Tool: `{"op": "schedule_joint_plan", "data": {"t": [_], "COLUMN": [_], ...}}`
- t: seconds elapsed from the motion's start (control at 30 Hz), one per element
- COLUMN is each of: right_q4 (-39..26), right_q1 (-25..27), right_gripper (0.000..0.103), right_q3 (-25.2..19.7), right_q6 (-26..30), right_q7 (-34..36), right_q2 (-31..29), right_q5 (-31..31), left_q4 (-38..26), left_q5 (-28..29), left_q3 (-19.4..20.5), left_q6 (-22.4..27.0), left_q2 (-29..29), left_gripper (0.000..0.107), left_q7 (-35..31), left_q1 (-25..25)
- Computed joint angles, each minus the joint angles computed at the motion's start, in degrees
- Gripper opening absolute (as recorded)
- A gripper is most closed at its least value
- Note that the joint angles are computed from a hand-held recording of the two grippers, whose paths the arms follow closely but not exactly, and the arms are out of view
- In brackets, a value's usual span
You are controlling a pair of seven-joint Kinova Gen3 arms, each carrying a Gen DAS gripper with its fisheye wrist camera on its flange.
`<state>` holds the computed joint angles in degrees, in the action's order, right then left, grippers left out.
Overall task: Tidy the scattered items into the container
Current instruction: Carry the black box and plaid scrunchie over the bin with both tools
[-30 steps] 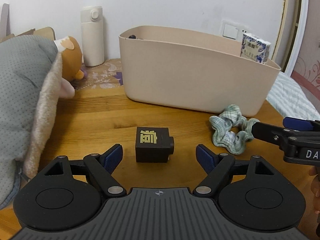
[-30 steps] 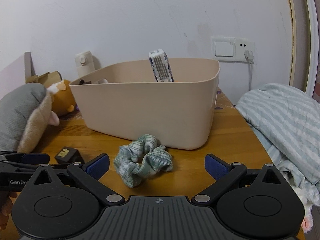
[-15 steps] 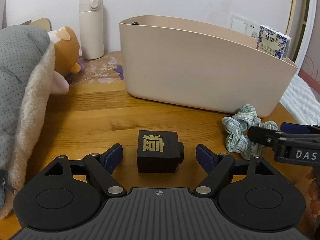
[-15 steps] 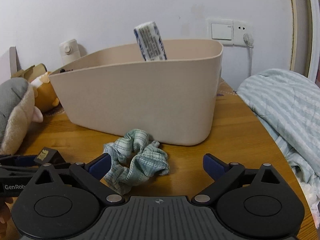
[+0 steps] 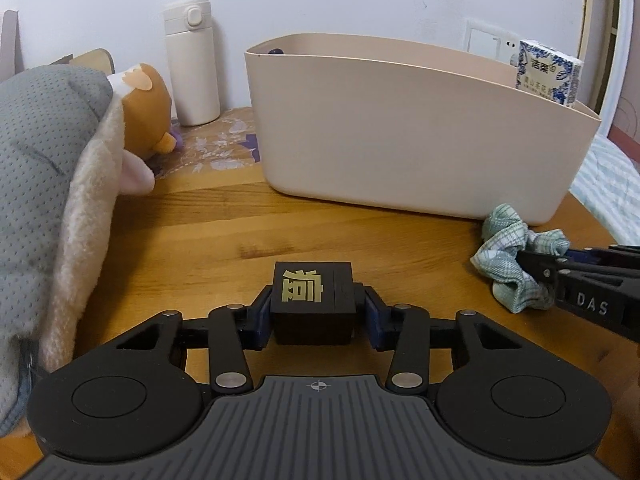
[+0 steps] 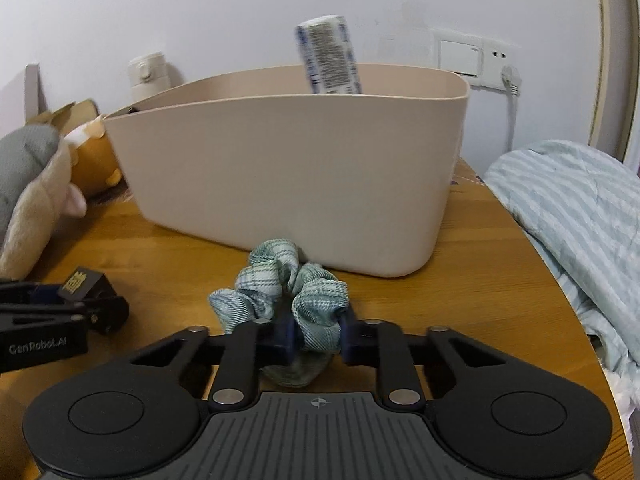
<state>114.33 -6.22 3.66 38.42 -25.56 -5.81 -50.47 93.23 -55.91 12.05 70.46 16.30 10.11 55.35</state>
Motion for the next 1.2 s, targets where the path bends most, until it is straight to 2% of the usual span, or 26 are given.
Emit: {"op": "schedule_joint_plan", "data": {"t": [0.17, 0.43, 0.67, 0.8, 1.03, 1.2], "right_q4": [0.85, 1.77, -1.59, -3.86, -8.58, -13.36], "right_q1": [-0.02, 0.76, 1.75, 2.07, 1.48, 0.8], "right_gripper": [0.013, 0.012, 0.012, 0.012, 0.012, 0.012], "right_q3": [0.86, 6.41, 9.71, 10.12, 6.46, 2.74], "right_q6": [1.38, 7.23, 12.79, 14.69, 11.39, 6.29], "right_q7": [0.86, 8.15, 9.86, 11.23, 8.31, 1.83], "right_q2": [-1.45, -5.9, -7.45, -7.64, -5.63, -1.53], "right_q5": [-0.4, -5.23, -9.22, -11.42, -10.39, -6.4], "left_q4": [0.35, -0.95, -3.26, -4.93, -7.96, -10.55], "left_q5": [-0.22, -3.05, -7.41, -9.82, -12.38, -15.42], "left_q3": [0.57, 1.87, 2.68, 2.83, 2.04, 0.71], "left_q6": [0.96, 5.85, 8.74, 9.74, 10.41, 10.05], "left_q2": [-0.72, -1.22, -1.74, -1.72, -1.37, -0.23], "left_gripper": [0.045, 0.045, 0.045, 0.045, 0.045, 0.045], "left_q7": [2.41, 4.58, 4.68, 3.96, 1.36, -1.98], "left_q1": [1.12, 3.77, 5.51, 6.17, 5.87, 5.12]}}
